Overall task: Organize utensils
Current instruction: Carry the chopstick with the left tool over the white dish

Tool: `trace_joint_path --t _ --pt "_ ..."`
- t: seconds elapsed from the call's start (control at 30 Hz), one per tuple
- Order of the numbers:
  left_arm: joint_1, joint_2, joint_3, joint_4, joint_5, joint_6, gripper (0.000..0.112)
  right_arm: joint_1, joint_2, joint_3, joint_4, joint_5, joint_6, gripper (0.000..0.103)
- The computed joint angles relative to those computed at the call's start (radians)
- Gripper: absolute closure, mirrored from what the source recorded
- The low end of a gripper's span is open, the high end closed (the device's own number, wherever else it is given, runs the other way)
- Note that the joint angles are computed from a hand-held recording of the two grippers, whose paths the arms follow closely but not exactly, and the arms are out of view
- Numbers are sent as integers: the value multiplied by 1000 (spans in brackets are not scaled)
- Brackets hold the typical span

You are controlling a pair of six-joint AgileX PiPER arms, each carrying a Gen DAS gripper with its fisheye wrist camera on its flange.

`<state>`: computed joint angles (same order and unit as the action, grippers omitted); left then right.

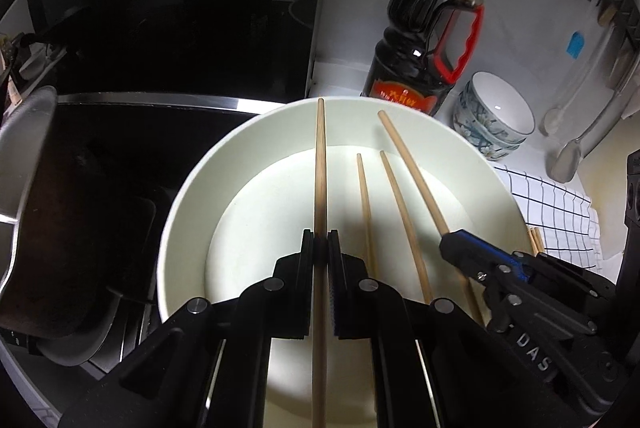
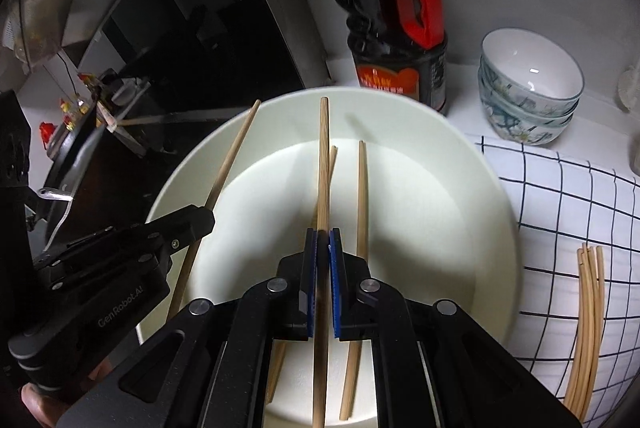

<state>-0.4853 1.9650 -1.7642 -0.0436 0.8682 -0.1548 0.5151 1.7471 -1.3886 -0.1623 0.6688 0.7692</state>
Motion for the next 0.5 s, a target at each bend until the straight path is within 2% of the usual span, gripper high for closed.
trace_joint_path --t 0.5 --pt "9 81 -31 -3 30 8 104 -40 81 -19 94 35 -65 97"
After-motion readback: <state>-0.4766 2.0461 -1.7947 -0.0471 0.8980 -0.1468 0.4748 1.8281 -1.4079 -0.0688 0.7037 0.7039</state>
